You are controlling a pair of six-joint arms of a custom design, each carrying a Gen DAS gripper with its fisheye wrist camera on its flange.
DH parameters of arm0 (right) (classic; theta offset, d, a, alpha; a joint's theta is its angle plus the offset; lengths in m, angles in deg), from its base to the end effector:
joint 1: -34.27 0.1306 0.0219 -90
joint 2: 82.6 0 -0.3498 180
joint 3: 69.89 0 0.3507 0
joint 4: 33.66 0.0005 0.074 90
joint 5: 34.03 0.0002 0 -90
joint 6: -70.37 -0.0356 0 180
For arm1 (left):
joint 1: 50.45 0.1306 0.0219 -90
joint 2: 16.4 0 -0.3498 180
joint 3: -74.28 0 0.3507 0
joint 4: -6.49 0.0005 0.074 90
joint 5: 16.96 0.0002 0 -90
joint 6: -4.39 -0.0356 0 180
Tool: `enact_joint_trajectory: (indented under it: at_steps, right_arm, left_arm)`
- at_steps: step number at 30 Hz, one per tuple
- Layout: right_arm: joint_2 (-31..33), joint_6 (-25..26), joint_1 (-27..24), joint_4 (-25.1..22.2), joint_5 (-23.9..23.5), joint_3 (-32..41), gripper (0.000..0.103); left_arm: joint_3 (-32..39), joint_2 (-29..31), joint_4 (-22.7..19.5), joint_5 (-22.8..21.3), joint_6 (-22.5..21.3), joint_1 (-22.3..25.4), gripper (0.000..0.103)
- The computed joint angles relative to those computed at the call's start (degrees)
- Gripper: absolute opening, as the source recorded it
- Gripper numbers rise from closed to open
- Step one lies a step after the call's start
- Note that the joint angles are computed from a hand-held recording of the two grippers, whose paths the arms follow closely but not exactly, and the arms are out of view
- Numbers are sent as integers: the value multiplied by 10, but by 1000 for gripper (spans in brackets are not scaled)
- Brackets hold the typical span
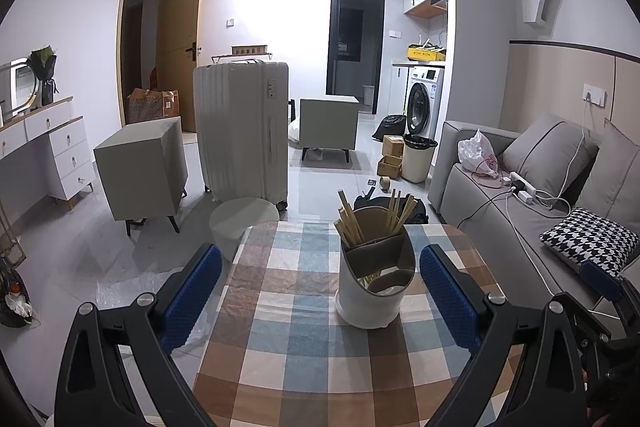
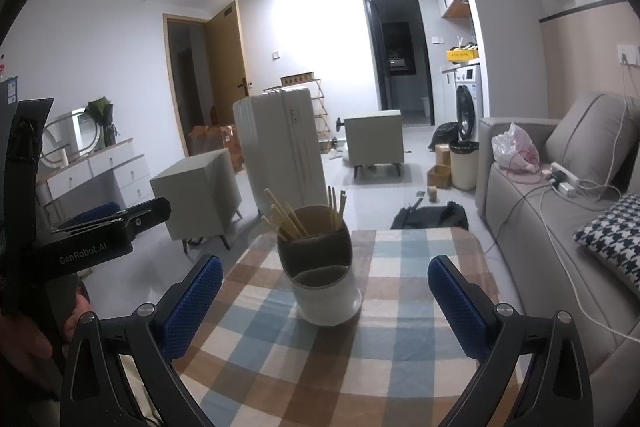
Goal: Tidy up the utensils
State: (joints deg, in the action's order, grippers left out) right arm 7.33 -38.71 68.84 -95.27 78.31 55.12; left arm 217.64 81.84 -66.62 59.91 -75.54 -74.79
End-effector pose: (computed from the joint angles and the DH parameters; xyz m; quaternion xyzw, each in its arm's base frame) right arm 0.3407 0.2177 0.6340 -0.0115 0.8405 0.0858 0.5348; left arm 0.3816 -0.1643 0.6741 0.0473 0.8522 -0.0578 0.5178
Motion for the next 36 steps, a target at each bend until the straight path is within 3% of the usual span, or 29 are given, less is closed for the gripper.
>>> enact_joint_trajectory:
  at_steps: [23, 36]
  right_arm:
    - [1, 2, -1, 0, -3, -2, 103]
    - [-1, 2, -1, -2, -3, -4, 103]
  left_arm:
    - [-9, -3, 7, 1, 4, -3, 97]
    - [-33, -15, 28, -13, -16, -14, 97]
